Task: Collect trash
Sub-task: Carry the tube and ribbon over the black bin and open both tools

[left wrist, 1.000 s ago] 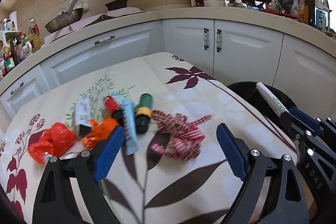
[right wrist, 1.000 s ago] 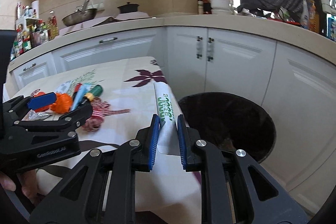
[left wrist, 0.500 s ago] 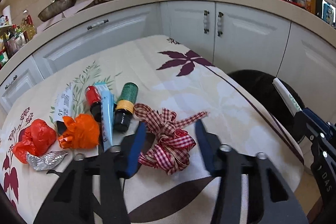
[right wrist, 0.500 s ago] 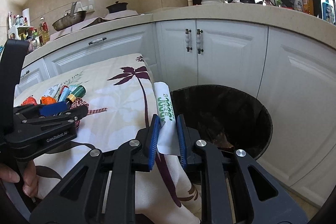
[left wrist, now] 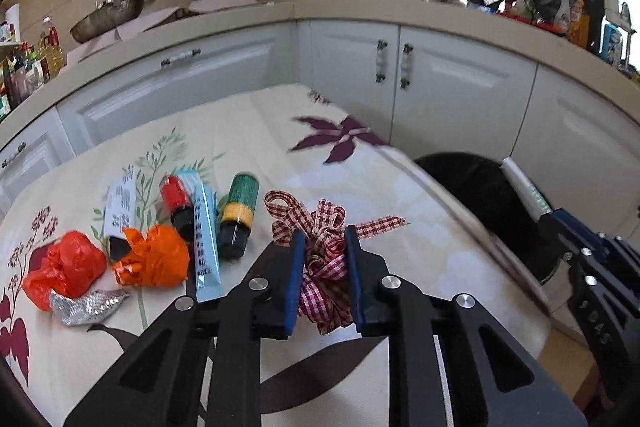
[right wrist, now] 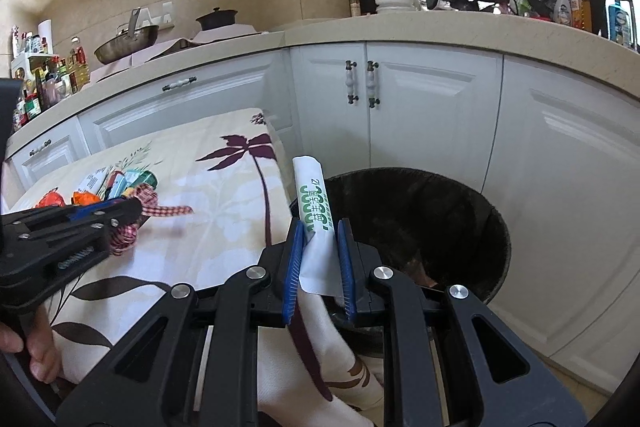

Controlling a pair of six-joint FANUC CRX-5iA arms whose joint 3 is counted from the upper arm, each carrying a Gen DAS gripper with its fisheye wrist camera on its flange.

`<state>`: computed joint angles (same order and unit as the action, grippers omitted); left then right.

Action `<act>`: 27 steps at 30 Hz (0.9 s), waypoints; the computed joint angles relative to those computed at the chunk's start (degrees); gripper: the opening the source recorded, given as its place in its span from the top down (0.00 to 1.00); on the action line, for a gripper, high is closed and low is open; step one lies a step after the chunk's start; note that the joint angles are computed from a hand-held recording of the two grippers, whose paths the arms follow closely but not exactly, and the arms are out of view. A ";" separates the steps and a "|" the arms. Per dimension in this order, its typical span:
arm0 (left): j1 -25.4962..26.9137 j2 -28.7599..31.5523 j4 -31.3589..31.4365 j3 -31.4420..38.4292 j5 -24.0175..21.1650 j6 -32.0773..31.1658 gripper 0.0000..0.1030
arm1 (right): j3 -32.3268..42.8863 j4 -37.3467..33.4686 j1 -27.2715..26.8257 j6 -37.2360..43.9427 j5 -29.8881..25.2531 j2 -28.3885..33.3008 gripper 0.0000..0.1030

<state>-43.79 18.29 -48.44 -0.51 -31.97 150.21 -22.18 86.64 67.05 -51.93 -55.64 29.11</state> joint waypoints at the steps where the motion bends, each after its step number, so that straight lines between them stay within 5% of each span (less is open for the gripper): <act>1: -0.45 -0.42 -1.08 -0.06 0.20 0.89 0.80 | -0.18 -0.15 0.01 -0.01 -0.30 -0.15 0.83; 6: -1.61 -0.62 -3.00 0.95 1.71 1.05 0.80 | -0.65 -1.53 0.12 0.54 -2.33 -0.66 0.83; 18: -0.95 5.30 5.13 7.66 7.88 -9.74 0.80 | -2.62 -4.97 -1.79 -0.06 -6.39 -2.19 0.83; 27: -1.44 10.48 7.76 13.43 7.90 -14.70 0.78 | -3.43 -5.05 -4.86 -1.80 -5.30 -2.16 0.82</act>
<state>-45.23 28.77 -40.67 12.92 -24.07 135.51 -25.60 81.59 62.19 -53.74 -60.93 26.95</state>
